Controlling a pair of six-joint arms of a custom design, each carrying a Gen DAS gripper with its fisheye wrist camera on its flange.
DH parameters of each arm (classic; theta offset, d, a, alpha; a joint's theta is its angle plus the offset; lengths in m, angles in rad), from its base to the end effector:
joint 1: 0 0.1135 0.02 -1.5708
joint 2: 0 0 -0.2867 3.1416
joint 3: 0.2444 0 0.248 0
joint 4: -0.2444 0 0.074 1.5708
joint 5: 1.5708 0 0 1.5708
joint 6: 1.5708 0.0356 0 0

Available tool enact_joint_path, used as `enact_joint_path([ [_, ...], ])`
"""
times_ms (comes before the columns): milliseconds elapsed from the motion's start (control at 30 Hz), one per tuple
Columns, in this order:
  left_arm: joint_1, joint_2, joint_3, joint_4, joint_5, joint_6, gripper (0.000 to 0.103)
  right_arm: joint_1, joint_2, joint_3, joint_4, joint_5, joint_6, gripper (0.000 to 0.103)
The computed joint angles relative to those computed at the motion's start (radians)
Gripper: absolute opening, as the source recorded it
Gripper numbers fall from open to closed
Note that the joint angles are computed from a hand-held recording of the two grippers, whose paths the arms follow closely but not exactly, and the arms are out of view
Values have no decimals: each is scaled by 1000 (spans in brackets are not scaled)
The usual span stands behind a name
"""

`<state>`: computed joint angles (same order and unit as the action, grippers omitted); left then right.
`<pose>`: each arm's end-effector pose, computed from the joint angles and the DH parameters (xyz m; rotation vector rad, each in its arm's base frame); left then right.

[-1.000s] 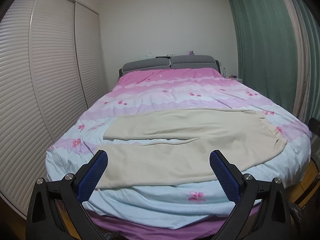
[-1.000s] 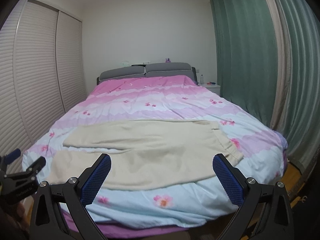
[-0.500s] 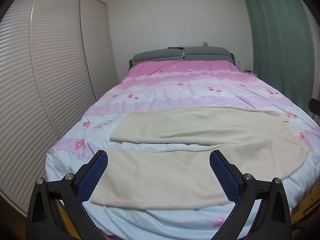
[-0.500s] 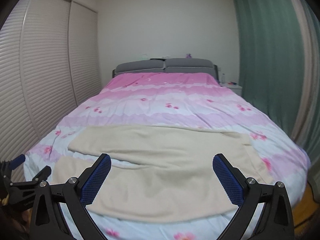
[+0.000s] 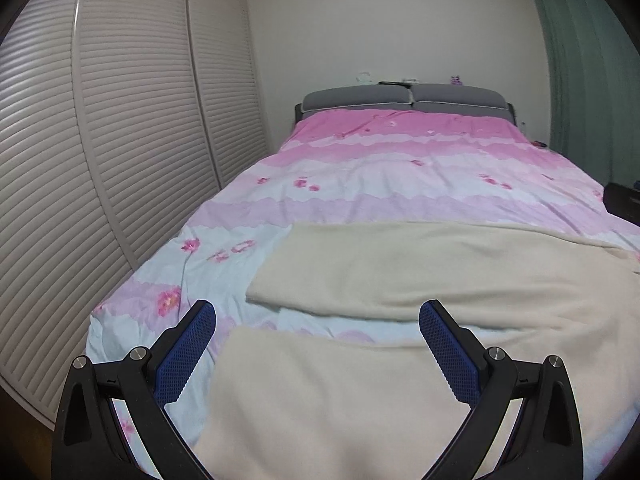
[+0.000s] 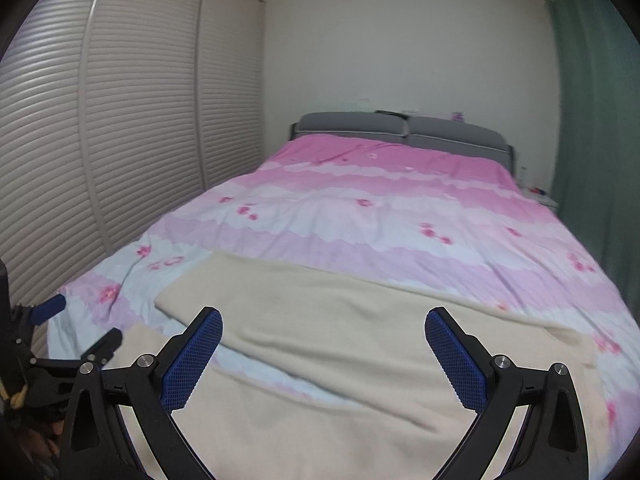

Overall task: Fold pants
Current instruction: 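Move both tools toward the sweatpants, bringing the right tool to the waistband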

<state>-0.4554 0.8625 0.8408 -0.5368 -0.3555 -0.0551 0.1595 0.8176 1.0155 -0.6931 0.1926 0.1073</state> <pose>0.1549 -0.0621 0.3291 0.2107 2.0808 0.0705 0.1432 0.0161 0.3770 0.0647 2.0552 -0.0337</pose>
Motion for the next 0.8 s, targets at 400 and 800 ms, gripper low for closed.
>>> enact_joint_path([
  [400,306,468,136,369,213,122,103,-36,675,226,375,-234,-141,102],
  [800,427,981,533,401,406,328,103,-28,1224,733,283,-340,-317,85],
])
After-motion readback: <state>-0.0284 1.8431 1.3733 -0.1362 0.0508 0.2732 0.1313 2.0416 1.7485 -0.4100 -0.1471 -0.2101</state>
